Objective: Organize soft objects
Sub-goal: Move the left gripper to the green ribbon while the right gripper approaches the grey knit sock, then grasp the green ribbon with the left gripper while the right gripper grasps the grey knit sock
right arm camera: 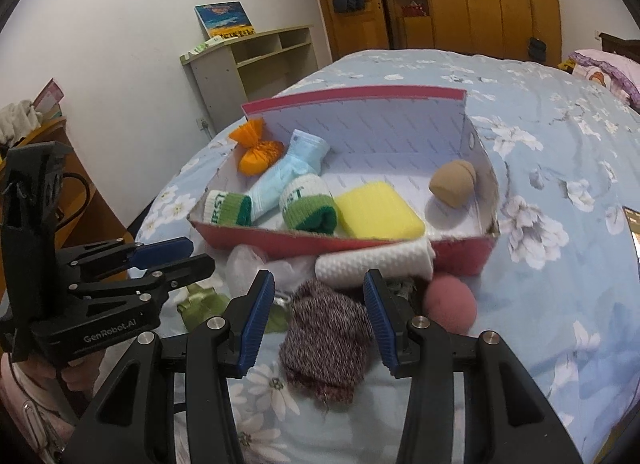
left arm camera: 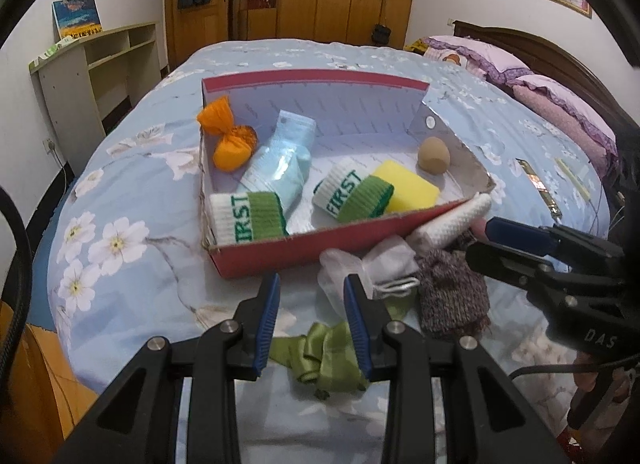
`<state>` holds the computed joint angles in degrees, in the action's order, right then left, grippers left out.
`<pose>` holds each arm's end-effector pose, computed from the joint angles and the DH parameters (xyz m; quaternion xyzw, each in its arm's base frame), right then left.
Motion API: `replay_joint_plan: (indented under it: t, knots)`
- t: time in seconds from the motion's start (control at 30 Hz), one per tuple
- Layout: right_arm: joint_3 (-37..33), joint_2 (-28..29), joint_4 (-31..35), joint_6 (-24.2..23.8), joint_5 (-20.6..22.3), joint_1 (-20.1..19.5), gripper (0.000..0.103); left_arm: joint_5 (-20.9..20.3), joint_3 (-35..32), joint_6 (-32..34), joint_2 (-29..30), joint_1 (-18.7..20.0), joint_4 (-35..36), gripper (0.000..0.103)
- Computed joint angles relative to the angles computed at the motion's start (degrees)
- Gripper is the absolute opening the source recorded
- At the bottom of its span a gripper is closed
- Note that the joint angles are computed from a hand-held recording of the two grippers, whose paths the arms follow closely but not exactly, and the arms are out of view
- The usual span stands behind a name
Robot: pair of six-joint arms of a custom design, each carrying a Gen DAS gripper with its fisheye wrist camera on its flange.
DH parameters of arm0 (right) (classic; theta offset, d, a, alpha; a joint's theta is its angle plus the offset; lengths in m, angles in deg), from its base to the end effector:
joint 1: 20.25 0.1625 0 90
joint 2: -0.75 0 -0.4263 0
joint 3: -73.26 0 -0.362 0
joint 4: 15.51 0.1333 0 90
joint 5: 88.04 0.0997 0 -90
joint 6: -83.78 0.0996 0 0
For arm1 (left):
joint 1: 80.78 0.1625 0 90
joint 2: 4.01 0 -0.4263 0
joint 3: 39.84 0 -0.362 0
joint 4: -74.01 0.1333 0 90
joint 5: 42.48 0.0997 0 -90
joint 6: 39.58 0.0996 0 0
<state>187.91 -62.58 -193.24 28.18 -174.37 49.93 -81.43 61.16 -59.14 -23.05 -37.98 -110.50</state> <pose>-0.0574 -0.5712 0.2400 0.3012 -0.9005 0.2656 0.1669 -0.2710 -0.5382 -0.0963 0.1685 0.8823 -0.3180 0.3034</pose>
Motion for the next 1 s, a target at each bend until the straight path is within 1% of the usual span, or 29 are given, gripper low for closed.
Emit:
replay_joint_plan:
  t: [0.27,0.53,0.7,0.87,0.93,1.0]
  knots:
    - [0.92,-0.10,-0.47,0.78,-1.49,-1.53,0.048,-2.41,1.13,-2.46,-0.11,0.11,1.21,0.034]
    - [1.28,-0.63,0.37,2.84,-1.08,-3.09,0.048,-3.93,1.35,-3.68,0.32,0.23,2.41,0.034]
    - [1.18,-0.56,1.30,3.32,-1.25,-3.42,0.048,-4.61,1.33,-4.45,0.59,0.52,3.33,0.034]
    - [0.71,0.26,2.02,3.72,-1.90,-3.20,0.048,-5.56,1.34,-3.71,1.02,0.57,3.70,0.034]
    - [0.42,0.59,2.40,3.89,-1.99,-3.14,0.048,-5.98,1.29,-3.53,1.19,0.60,3.92,0.037]
    - [0.11,0.89,2.67,4.05,-2.02,-3.08,0.048,-7.39,1.09,-3.38,1.33,0.85,4.39,0.039]
